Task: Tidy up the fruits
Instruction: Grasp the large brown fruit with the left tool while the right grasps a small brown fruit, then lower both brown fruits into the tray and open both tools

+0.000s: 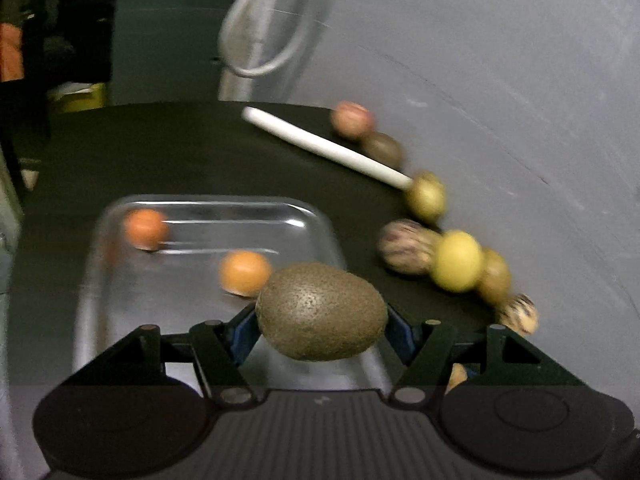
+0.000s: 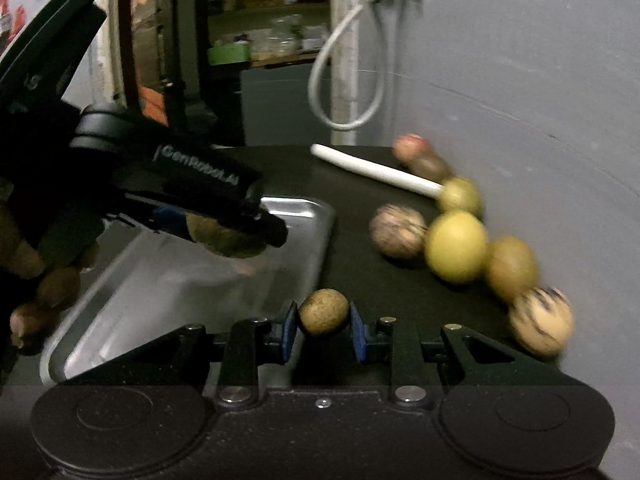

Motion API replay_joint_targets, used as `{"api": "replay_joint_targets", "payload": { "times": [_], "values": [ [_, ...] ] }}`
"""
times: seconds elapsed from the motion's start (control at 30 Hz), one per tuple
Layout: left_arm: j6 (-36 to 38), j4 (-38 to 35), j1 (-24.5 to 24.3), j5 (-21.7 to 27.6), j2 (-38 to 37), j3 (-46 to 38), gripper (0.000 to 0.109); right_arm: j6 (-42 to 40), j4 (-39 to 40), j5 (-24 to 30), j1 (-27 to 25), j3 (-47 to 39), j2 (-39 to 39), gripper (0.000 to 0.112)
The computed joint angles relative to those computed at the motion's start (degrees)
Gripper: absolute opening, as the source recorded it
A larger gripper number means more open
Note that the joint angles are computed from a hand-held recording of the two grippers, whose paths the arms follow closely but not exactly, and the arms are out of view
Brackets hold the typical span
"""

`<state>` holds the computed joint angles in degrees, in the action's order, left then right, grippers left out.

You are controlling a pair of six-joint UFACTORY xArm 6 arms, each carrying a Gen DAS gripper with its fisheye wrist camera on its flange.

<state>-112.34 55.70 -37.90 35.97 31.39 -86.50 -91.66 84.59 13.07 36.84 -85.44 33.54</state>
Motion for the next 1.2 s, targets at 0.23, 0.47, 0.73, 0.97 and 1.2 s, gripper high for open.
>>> {"api": "replay_joint_targets", "payload": {
  "times": [0.23, 0.47, 0.73, 0.97, 1.2],
  "values": [
    [-7.65, 4.59, 3.54, -1.38, -8.06, 12.83, 0.070, 12.58, -10.85, -0.26, 4.69, -7.43, 5.66, 0.030],
    [-10.59, 8.39, 7.29, -5.78, -10.56, 18.61, 0.070, 25.34, -22.55, -0.58, 7.14, -13.49, 11.37, 0.030],
    [-9.18, 11.30, 9.28, -8.99, -9.93, 18.75, 0.070, 37.01, -32.77, -2.89, 8.46, -15.58, 14.27, 0.030],
    [-8.44, 11.61, 9.78, -10.11, -9.14, 18.33, 0.070, 41.18, -36.59, -3.63, 8.62, -15.88, 15.12, 0.030],
    [-5.96, 9.91, 9.44, -9.84, -7.84, 17.00, 0.070, 40.56, -36.08, -3.70, 8.66, -16.32, 15.43, 0.030]
  ]
}}
